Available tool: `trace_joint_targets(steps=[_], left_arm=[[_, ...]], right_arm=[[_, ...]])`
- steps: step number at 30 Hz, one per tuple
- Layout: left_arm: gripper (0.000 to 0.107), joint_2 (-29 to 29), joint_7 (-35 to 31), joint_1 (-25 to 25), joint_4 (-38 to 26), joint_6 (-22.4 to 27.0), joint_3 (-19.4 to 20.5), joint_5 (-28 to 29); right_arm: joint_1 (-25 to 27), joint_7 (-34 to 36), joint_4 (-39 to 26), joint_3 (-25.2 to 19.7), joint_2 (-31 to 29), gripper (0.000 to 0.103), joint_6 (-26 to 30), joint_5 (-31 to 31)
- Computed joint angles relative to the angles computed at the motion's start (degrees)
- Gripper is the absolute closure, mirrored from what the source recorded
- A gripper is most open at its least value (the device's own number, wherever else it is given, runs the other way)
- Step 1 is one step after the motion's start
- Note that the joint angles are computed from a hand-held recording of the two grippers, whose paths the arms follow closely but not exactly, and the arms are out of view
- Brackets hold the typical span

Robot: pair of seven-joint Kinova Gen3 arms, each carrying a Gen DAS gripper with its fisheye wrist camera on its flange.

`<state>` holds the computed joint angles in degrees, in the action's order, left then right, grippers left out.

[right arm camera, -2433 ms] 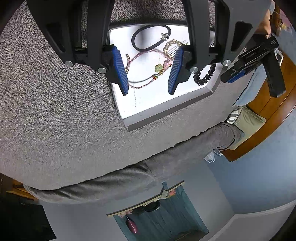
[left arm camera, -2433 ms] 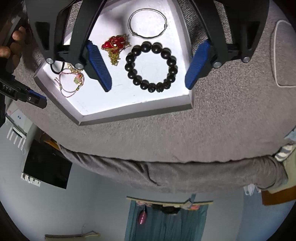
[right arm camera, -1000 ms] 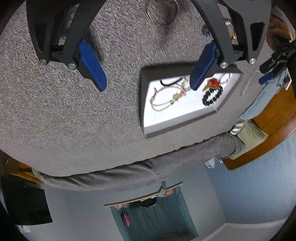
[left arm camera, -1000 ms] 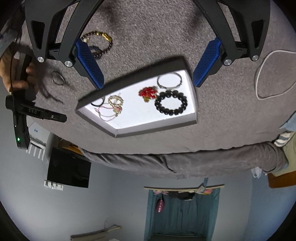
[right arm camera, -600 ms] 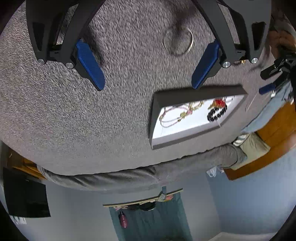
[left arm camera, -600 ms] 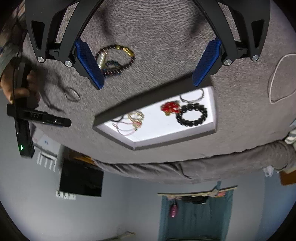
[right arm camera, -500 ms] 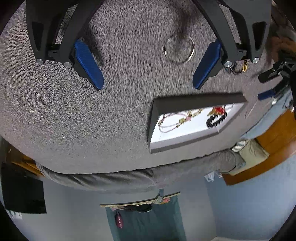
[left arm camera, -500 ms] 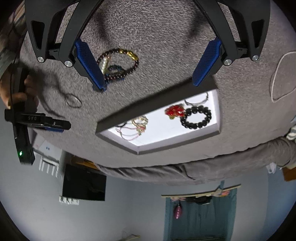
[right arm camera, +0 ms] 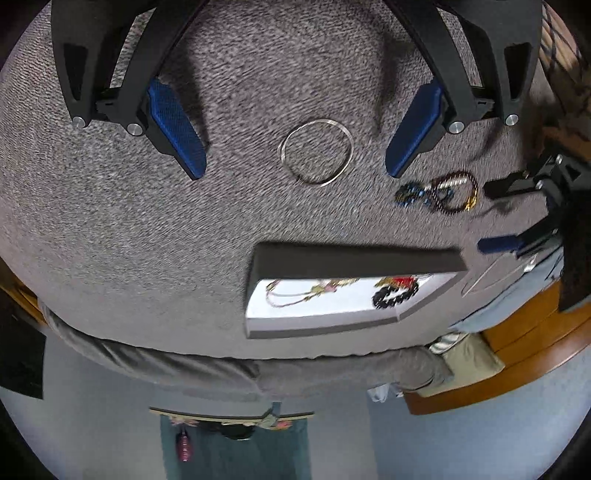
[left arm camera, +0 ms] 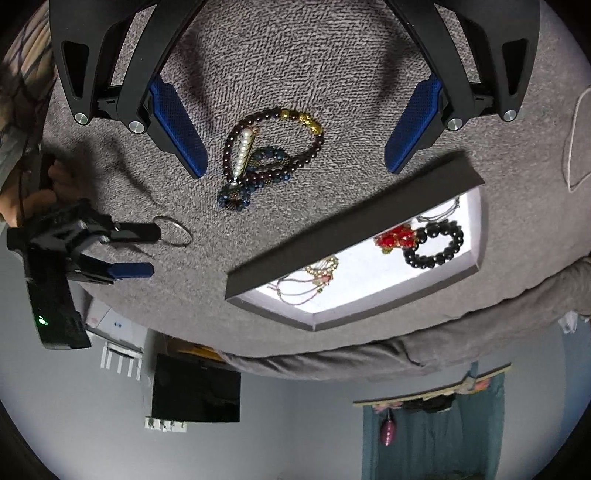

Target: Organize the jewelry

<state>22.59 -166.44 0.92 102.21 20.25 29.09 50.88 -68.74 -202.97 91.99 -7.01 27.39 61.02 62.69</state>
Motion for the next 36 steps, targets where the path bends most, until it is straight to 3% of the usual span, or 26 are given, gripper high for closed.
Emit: trace_joint_targets(steps=[2, 12, 17, 22, 23, 26, 33, 36], left_arm=[[0.012, 0.3, 2.5, 1.7, -1.0, 1.4, -2.0, -2.1], [0.012, 0.7, 5.9, 3.5, -1.8, 3.3, -3.8, -6.0], [0.013, 1.1, 7.7, 3.8, -2.6, 4.5, -4.2, -7.7], [0.015, 2.0, 10.4, 4.8, -4.0, 6.6, -5.5, -9.9], [0.019, 2.2, 10.7, 4.8, -4.4, 7.5, -5.5, -10.3], [0.023, 2.6, 10.8, 4.0, -5.1, 9.3, -5.3, -9.7], [0.032, 3.2, 12.0, 2.8, -6.1, 10.5, -6.1, -6.1], [0.049, 3.4, 14.1, 3.4, -6.6, 10.0, -7.2, -6.0]], right_arm=[[0.5, 2.1, -0.7, -0.4, 0.5, 0.014, -0.6, -0.9], [0.8, 8.1, -3.7, 0.8, 2.1, 0.017, -1.3, -4.4], [0.6, 9.5, -4.2, 1.6, 2.4, 0.037, -1.8, -5.8], [0.3, 10.6, -4.6, 2.1, 2.6, 0.040, -1.8, -6.4], [0.3, 10.5, -4.2, 2.1, 2.4, 0.048, -2.3, -6.1], [0.4, 11.2, -4.5, 2.2, 2.6, 0.055, -2.5, -6.4], [0.4, 11.2, -4.3, 2.4, 2.4, 0.055, -3.0, -6.5], [0.4, 11.1, -4.2, 2.4, 2.3, 0.055, -3.1, -6.6]])
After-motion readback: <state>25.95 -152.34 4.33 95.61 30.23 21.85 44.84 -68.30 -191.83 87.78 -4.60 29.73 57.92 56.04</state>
